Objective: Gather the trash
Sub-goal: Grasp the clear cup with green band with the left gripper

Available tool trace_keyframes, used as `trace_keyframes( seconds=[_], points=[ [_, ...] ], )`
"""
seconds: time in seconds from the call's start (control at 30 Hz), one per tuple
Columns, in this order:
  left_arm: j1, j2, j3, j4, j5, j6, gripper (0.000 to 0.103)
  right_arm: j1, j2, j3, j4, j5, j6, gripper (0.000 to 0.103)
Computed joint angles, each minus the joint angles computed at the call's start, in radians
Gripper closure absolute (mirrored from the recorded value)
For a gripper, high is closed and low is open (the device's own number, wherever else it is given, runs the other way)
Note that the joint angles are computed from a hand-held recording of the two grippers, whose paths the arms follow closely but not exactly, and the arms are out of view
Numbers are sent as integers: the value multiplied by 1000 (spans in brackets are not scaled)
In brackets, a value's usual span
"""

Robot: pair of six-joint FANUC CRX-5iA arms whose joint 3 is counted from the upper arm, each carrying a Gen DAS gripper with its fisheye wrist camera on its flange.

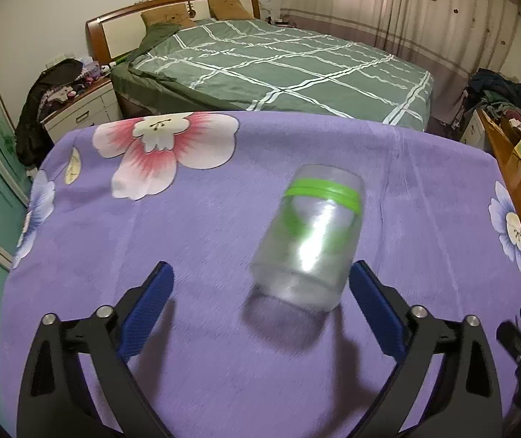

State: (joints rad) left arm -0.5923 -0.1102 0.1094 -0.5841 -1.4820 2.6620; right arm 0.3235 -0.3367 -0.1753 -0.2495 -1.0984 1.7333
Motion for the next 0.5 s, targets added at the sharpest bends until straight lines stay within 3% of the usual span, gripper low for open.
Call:
trace_keyframes(
  seconds=[0.13, 0.2, 0.23, 0.5],
  points=[
    [34, 18, 7, 32, 34, -52, 30, 1, 4, -1, 2, 0, -2, 29],
    [54, 15, -2, 56, 66, -71, 51, -1, 5, -1, 2, 1, -4, 29],
    [64, 16, -4, 67, 75, -81, 55, -3, 6, 0, -1, 1, -3, 29],
    [22, 7, -7, 40, 59, -68, 55, 0, 3, -8, 17, 16, -15, 29]
  ],
)
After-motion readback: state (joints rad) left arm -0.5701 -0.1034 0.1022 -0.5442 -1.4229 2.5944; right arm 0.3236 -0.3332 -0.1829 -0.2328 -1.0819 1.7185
